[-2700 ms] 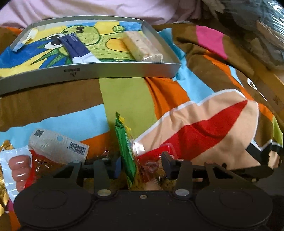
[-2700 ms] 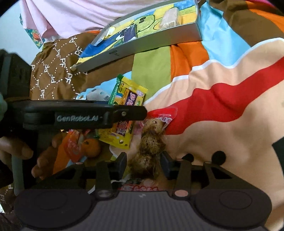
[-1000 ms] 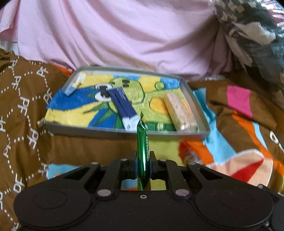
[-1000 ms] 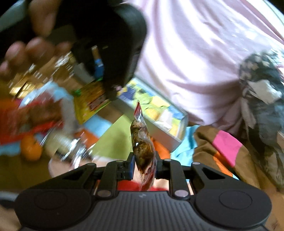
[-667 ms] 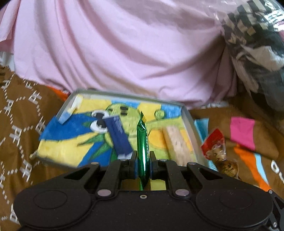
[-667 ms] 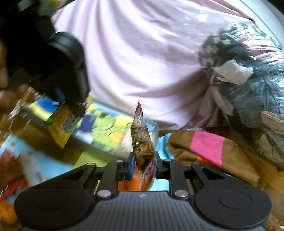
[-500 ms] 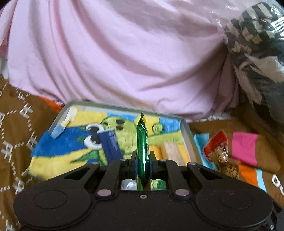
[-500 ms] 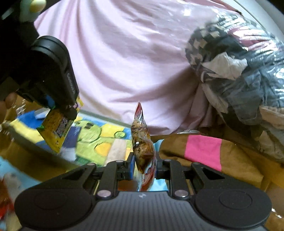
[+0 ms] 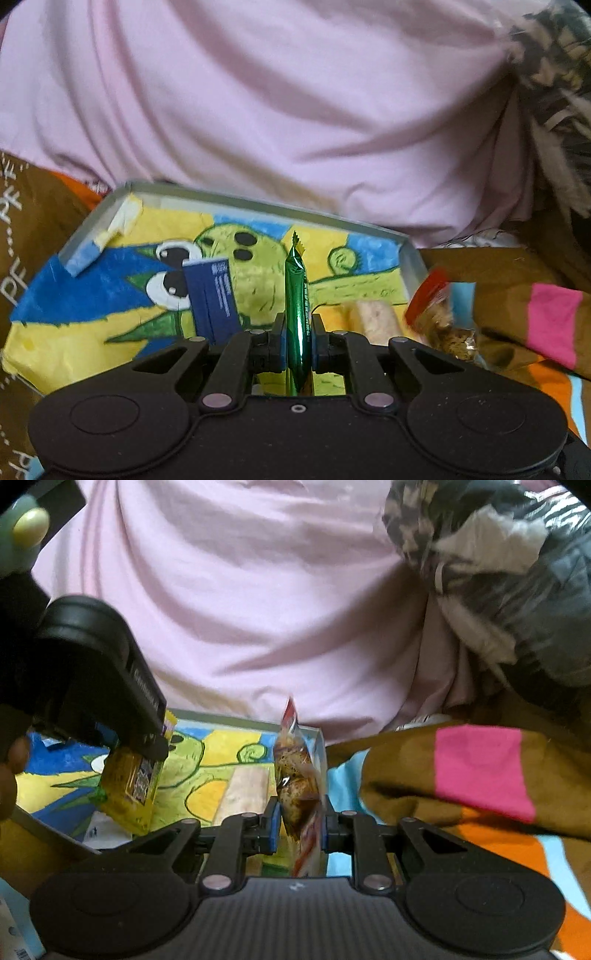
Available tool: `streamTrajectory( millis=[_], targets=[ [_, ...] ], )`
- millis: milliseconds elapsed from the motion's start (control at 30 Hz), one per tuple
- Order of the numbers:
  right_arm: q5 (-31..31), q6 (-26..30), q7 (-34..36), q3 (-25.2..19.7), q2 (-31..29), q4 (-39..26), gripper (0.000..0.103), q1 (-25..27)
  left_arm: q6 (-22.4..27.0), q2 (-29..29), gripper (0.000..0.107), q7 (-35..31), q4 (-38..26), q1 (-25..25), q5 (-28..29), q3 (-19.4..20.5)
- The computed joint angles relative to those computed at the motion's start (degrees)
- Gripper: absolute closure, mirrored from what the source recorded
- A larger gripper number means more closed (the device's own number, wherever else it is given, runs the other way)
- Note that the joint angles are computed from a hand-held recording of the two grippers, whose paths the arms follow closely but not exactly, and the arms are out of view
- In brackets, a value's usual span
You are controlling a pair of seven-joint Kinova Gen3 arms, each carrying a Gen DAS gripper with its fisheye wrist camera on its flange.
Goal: Organize snacks
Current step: 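Lower both snacks into the grey tray and open both tools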
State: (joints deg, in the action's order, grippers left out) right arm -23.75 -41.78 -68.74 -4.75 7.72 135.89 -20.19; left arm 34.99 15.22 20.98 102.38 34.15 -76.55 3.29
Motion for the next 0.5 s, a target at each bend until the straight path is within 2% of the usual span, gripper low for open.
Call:
streamTrajectory(
  millis=[300,400,433,500],
  targets=[
    [-0.4,1.7,-0.8,0.2,0.2,-0.8,0.079,0.0,0.2,1.1,0.093,-1.7,-1.1,-0.1,2.5,-0.8],
    [0.0,3.0,-1.1,0.3,0.0,-1.2,0.077,0.3,0.7,1.3,0.085,-2.8,-1.5,0.2,3.7,-0.9],
    [-0.1,2.7,-1.3,0.2,0.0,-1.1,0.071,0.3,0.7,1.3,0.083,-2.6,-1.4,0.4,3.8,-1.0],
    [1.4,3.1,-2.6,0.2,-0.2,-1.1,0.068,0.9,1.1,1.3,0.077,-2.3,-1.3,0.9,3.4,-1.3]
  ],
)
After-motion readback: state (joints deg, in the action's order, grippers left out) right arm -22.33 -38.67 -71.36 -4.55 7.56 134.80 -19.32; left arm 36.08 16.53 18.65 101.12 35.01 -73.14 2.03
